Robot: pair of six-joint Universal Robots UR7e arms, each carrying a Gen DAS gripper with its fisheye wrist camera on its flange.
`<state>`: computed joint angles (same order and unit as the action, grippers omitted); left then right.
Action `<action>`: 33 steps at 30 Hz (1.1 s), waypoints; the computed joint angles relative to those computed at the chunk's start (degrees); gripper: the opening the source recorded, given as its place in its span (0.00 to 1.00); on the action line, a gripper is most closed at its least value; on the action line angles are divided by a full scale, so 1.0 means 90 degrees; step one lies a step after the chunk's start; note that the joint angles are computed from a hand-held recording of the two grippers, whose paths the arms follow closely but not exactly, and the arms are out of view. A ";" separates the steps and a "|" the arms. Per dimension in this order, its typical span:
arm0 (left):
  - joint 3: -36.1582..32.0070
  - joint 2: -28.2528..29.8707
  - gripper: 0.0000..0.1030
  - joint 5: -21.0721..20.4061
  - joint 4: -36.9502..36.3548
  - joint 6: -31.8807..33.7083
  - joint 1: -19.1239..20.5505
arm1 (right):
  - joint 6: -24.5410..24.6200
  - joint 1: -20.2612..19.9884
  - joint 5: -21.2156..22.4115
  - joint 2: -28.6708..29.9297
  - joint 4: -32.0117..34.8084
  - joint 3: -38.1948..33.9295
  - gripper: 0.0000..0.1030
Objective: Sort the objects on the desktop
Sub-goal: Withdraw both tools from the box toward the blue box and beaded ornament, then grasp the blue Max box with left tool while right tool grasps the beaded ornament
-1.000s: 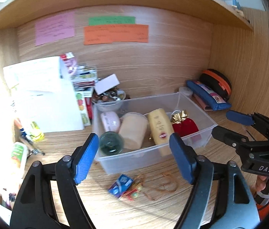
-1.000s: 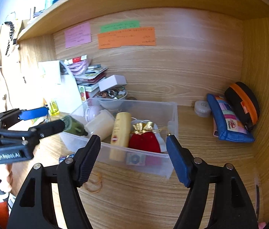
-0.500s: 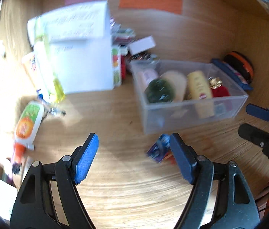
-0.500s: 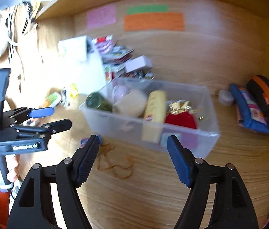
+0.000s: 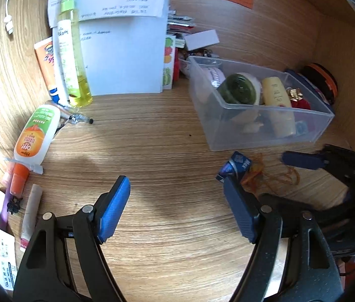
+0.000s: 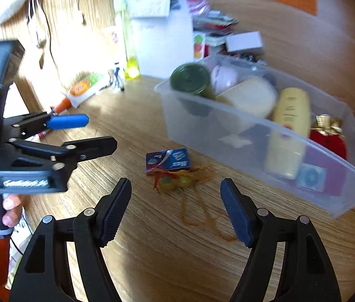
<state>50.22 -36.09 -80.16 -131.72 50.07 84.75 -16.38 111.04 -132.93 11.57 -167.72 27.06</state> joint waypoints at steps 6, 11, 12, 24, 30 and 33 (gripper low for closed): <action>0.0011 -0.0029 0.74 -0.0064 0.0152 0.0132 -0.0004 | 0.0166 -0.0068 -0.0074 0.0577 0.1188 -0.1282 0.53; -0.0040 -0.0018 0.74 -0.0142 0.0247 0.0105 0.0002 | 0.0402 -0.0139 0.0027 0.0721 0.1560 -0.1686 0.43; -0.0057 -0.0010 0.74 -0.0133 0.0280 0.0100 0.0001 | 0.0449 -0.0146 0.0032 0.0707 0.1577 -0.1679 0.41; 0.0332 -0.0064 0.75 0.0130 0.0338 0.0418 -0.0181 | 0.0787 -0.0262 0.0439 -0.0731 -0.0271 0.1199 0.17; 0.0579 0.0043 0.75 0.0862 -0.0078 0.0785 -0.0394 | 0.0686 -0.0279 0.0457 -0.1222 -0.1149 0.2204 0.17; 0.0466 0.0160 0.69 0.1028 0.0080 0.0819 -0.0441 | 0.0631 -0.0298 0.0519 -0.1362 -0.1478 0.2502 0.17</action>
